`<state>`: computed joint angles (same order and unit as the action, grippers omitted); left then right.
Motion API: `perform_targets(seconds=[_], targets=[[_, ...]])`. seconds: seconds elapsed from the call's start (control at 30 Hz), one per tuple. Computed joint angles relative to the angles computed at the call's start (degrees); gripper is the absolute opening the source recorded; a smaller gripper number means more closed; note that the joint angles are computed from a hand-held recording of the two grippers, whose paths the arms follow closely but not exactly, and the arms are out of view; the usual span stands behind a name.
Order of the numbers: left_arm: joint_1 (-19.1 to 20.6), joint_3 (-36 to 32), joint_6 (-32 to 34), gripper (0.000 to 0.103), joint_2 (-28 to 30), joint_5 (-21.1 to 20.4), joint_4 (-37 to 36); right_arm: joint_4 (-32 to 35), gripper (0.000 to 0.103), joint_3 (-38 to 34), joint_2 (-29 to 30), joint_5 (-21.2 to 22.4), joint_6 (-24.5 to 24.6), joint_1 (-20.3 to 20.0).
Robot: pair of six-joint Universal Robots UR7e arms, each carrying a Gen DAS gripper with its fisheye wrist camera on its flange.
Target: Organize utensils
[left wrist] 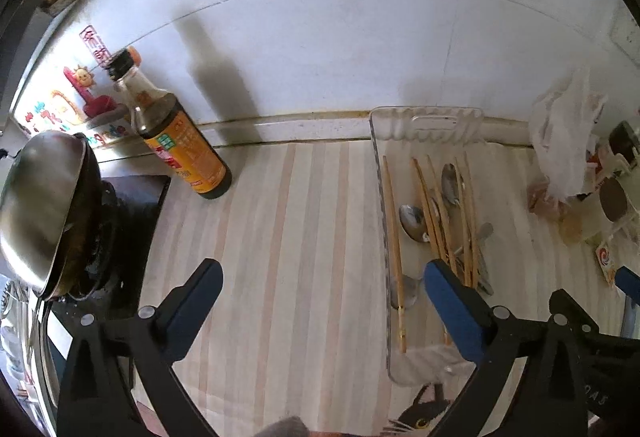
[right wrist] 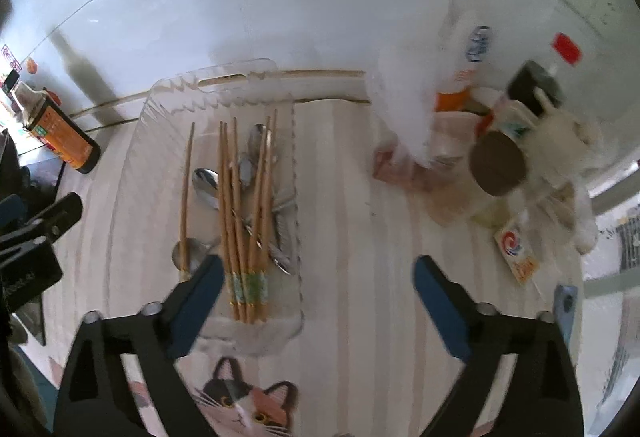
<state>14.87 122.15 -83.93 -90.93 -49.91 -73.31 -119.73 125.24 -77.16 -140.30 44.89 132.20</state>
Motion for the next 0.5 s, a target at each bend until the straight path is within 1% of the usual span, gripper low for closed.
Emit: perform_targets(seconds=[0.13,0.23,0.3,0.43,0.5], targets=[[-3.7,0.27,-3.77,0.103,-1.44,-1.27,2.46,5.16,0.103,0.06,-1.26,-3.03,4.72,3.72],[-7.41,-0.12,-7.65,0.103,-2.33,-2.58,5.51,8.85,0.103,-0.2,-2.7,-4.41,7.9,6.64],[-10.23,-0.56,-10.28,0.103,-2.75,-3.77,7.63,12.05,0.103,-0.67,-3.82,-5.19,10.24,8.91],[-17.02,-2.74,-15.42,0.103,-2.79,-6.18,12.91,19.83,0.103,-2.32,-6.4,-5.81,16.33,14.93],[-20.5,-4.17,-18.05,0.103,-2.86,-7.6,15.52,24.02,0.103,-3.74,-7.45,-5.25,19.63,18.25]])
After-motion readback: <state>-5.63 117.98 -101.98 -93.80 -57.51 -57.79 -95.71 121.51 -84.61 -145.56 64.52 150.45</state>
